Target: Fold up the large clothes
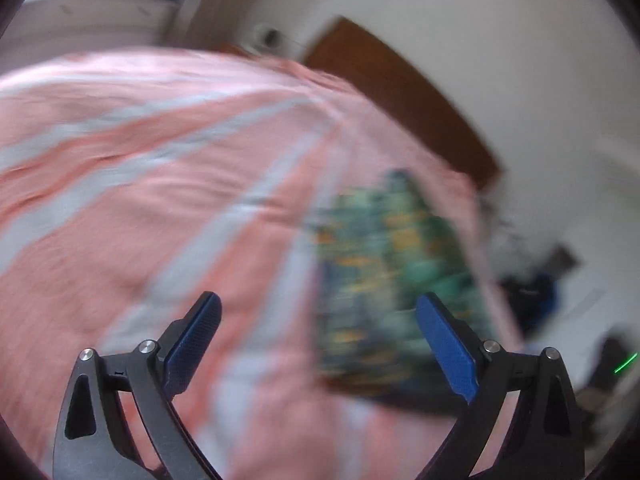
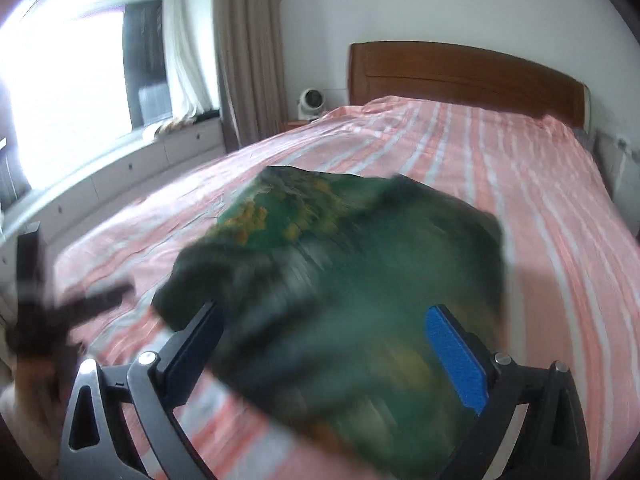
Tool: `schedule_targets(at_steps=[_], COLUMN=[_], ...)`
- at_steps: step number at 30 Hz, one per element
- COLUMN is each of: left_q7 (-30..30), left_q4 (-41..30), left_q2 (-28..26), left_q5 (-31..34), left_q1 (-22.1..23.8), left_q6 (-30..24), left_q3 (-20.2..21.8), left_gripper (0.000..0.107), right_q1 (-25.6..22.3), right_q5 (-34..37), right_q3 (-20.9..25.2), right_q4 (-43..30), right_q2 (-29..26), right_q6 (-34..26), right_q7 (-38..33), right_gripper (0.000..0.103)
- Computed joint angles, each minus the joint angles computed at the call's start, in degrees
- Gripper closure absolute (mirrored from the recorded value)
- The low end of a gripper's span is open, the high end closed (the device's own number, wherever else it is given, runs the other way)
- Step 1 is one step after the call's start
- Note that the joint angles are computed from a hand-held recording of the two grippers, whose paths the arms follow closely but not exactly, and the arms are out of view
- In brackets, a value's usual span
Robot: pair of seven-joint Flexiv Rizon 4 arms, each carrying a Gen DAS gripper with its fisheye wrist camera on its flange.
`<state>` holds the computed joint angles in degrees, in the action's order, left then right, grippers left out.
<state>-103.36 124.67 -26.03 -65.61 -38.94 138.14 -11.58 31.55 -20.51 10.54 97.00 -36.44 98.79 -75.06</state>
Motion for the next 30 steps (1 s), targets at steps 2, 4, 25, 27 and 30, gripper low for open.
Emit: schedule_targets(at_steps=[2,4,25,27,30], left_q7=[-7.1,-15.7,-27.0,-31.2,-36.9], left_q4=[0.2,-3.9,-31.2,-36.3,-38.7], left_q2=[3.0,3.1,-8.0,-8.4,-7.4], left_q5=[18.7,37.3,61.4,66.5,72.2], left_q1=[8.0,16.0,7.9,0.5,-3.6], left_q6=[-11.9,-25.1,-67.6,-73.7,-74.0], left_q3=[0.5,0.7,19.2,27.1,30.8], left_gripper=[0.008,0.007,0.041,0.051,0.053], right_q1=[-2.8,-4.1,-21.2,-18.2,-13.3], right_q5=[1.3,2.7,6.4,4.1,1.6], right_q3=[1.0,0.6,34.0,27.9,18.7], right_q4=[5.4,8.1,-31.8,-26.8,-18.7], right_q2=[2.8,4.2,-22.4,-18.2,-12.2], right_q6=[0.5,-0.7,-37.8,-31.4,-19.2], right_q7=[0.3,1.7,-7.5,-7.6,-7.6], right_gripper=[0.003,0.003,0.021,0.026,0.028])
